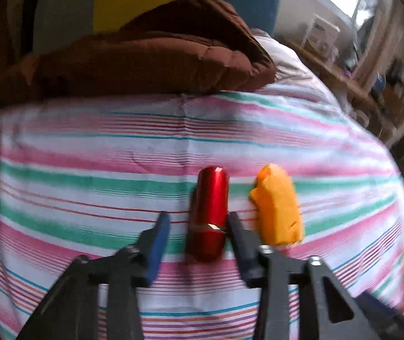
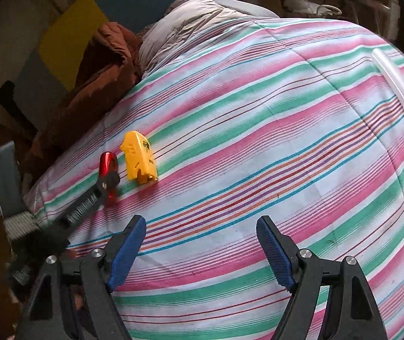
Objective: Organize rigid objects
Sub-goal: 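Move both tools back over the bedspread toward the red cylinder and yellow piece, then grasp the red cylinder with the left tool, then grasp the yellow plastic piece with the right tool while the left tool holds the red cylinder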
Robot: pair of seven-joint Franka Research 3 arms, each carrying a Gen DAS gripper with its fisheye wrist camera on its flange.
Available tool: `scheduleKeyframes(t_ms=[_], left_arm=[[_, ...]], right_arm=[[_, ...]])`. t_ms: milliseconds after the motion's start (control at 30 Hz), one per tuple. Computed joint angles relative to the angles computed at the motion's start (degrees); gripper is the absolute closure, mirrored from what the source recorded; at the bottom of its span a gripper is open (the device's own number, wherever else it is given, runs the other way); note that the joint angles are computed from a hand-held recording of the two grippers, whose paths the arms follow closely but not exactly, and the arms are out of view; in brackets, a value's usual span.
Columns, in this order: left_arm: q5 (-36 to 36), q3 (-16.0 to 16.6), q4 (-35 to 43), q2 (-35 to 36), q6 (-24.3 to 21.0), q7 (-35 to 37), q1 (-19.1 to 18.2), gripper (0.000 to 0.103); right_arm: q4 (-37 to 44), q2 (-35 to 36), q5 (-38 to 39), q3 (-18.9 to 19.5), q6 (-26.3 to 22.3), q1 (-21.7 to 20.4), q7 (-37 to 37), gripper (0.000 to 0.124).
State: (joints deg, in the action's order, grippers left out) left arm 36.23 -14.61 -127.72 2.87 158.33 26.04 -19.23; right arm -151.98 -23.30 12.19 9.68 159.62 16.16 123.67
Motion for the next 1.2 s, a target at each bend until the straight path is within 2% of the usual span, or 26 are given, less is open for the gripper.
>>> scheduleKeyframes(t_ms=[100,200,333,500,600,767,900,933,1067,1200], left_arm=[[7.4,0.7,-3.2,-1.7,4.0,-3.1,0.3,0.074],[12.6,0.7,-6.4,-3.8,7.8,-5.0,1.5,0.074],[12.0,0.5,-11.3,-7.4,12.4,-4.4,3.5,0.075],[13.3,-1.9,-17.1,-12.9,14.3,-7.2,6.9,0.077],[11.7,-2.7,-21.0,-16.5,16.0,-7.6,8.5,0.077],[8.3,-4.8,-26.2,-21.1,19.2,-7.8,11.8,0.077],[5.4,-5.8,-27.6,-21.5,21.9,-5.7,13.5,0.077],[4.6,-5.8,-27.9,-21.4,22.4,-5.0,13.6,0.077],[2.0,-7.3,-28.7,-21.7,23.5,-3.1,14.8,0.077],[-0.9,-8.0,-29.6,-21.8,25.5,-1.0,15.6,0.077]], right_arm=[[0.0,0.1,0.8,-0.5,0.0,0.6,-0.5,0.043],[0.1,0.4,0.7,-0.4,-0.2,0.4,-0.5,0.043],[0.2,0.9,1.5,-0.9,-0.6,0.8,-1.1,0.043],[-0.1,1.5,4.4,-2.3,1.0,2.5,-3.6,0.043],[-0.2,1.7,5.5,-2.4,3.4,3.2,-5.7,0.043],[0.0,2.1,-0.2,2.5,7.4,-0.2,-3.5,0.043],[-0.5,1.8,-4.7,5.2,10.8,-1.7,-1.7,0.043],[-0.5,1.8,-6.4,7.1,11.8,-3.2,-0.3,0.043],[4.5,5.7,-13.6,10.7,8.5,-7.7,3.5,0.043],[10.2,11.7,-23.1,12.3,8.3,-11.2,9.5,0.043]])
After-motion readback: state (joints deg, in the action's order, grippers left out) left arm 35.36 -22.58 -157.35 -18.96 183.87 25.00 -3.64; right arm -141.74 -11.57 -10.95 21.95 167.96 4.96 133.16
